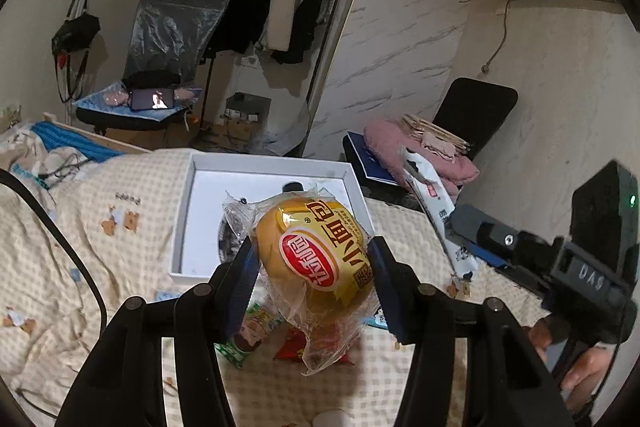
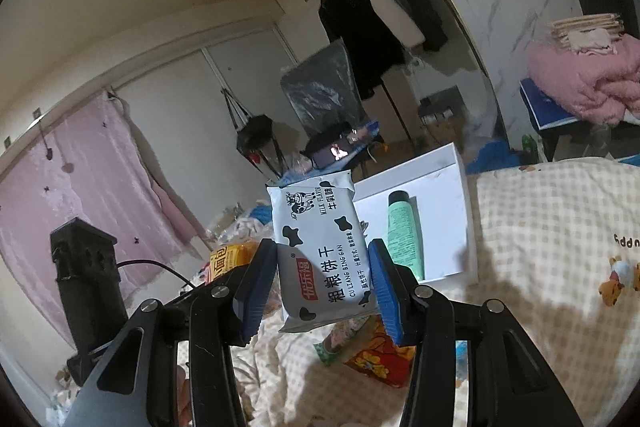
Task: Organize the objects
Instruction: 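Carry the bun and biscuit packet with both tools over the white box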
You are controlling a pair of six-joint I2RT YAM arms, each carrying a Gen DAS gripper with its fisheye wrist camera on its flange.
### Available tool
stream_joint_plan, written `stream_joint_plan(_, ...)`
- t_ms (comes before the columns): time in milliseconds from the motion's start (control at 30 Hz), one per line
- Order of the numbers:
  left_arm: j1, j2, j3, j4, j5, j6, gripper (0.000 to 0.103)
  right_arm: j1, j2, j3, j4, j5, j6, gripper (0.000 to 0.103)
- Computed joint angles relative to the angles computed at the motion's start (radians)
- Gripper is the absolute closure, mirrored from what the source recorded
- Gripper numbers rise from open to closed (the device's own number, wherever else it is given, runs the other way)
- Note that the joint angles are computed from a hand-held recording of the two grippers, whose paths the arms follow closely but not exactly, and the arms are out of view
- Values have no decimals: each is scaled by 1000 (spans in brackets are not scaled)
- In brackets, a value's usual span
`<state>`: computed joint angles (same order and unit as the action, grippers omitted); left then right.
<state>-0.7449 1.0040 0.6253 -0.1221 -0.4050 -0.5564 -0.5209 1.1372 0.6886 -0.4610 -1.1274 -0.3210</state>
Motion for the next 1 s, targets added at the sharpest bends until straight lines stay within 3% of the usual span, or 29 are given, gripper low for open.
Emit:
stream_joint_plan(133,26,-50,37,-85,-10,-30,44,58,-100,57,-88,109,68,55)
stream_joint_plan(200,83,-96,5,11,79,-4,44,88,-159,86,-135,180,115,55)
stream_joint_plan(333,210,10,109,39,243,96,44,172,-289,128,-182,314,217,55)
stream_joint_plan(433,294,106,169,78,342,204,44,332,-380,83,-77,495,383,54)
stream_joint_plan(500,369,197,200,145,411,282,44,497,-395,33,36,691,513,54)
stream_joint_plan(600,492,323,226,239,530,316,44,717,-323,-30,276,963,687,54)
stream_joint_plan(667,560,395,216,303,591,304,44,833,-219,-38,414,1144,689,54)
stream_joint_plan(833,619,552,217,379,645,262,44,830,120,5,632,1193,606,55)
stream_joint_plan(933,591,613,218,395,597,265,44,753,285,11,740,1169,585,55)
stream_joint_plan(1000,582,661,216,435,615,255,44,725,379,19,791,1190,533,55)
